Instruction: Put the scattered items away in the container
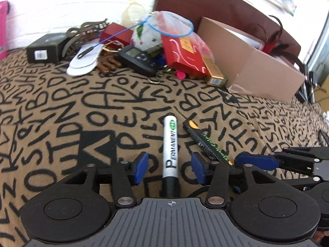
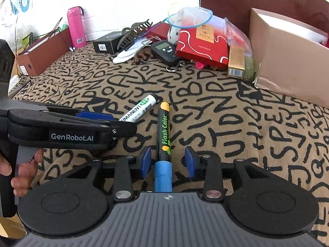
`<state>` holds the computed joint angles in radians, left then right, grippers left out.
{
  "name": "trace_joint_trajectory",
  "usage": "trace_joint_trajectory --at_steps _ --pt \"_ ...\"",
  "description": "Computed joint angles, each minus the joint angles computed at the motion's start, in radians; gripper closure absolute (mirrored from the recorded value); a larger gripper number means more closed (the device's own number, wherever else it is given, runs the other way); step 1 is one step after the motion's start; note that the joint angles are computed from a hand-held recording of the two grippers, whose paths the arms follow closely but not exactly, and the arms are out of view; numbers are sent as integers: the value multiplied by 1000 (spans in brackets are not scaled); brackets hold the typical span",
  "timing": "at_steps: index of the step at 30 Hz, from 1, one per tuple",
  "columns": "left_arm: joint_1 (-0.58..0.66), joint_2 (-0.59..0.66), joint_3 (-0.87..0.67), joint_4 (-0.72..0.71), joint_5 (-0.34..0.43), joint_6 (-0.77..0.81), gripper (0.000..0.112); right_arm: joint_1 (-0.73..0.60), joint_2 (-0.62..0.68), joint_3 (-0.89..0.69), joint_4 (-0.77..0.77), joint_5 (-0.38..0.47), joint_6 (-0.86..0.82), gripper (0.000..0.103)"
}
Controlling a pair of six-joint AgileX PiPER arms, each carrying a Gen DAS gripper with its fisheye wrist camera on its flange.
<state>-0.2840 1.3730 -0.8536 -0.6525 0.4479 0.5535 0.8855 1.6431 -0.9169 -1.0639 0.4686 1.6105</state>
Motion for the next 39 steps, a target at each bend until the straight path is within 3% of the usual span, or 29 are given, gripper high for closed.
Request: trace_joint_trajectory --at_steps 4,7,8,10,12,14,18,19,20,21,22,29,39 --pt "-33 16 -13 21 -7 -6 55 -7 -19 37 -28 -3 32 67" --pt "-20 44 -40 -51 43 51 73 -17 -35 56 -27 -11 28 67" --pt "-13 56 -52 -81 65 68 84 -24 -35 59 -29 -19 22 67" --pt "-11 73 -61 -124 82 96 86 -28 -29 58 -45 -23 28 67" --pt "-34 76 -53 -116 48 90 85 -27 -18 54 -72 -21 40 66" --pt "-53 75 -45 -103 18 75 76 -28 -7 49 -92 -22 41 65" --pt "-89 73 -41 -50 -20 30 74 -48 1 46 -102 -49 43 65" --pt "-102 73 -43 -15 -29 -3 74 -54 2 45 -100 -56 36 66" --pt "-114 74 -47 18 -33 -36 75 -56 2 44 -97 -60 29 76" --pt "-125 75 -52 46 -35 -65 84 -61 -2 48 -97 -72 25 83" --pt "-132 77 -57 59 -31 -85 94 -62 -8 53 -99 -80 35 83" --pt "-159 98 -97 10 26 -105 101 -94 -116 165 -146 -161 178 85" --pt "-317 151 -222 102 -3 -246 101 -142 -299 291 -212 -112 308 85"
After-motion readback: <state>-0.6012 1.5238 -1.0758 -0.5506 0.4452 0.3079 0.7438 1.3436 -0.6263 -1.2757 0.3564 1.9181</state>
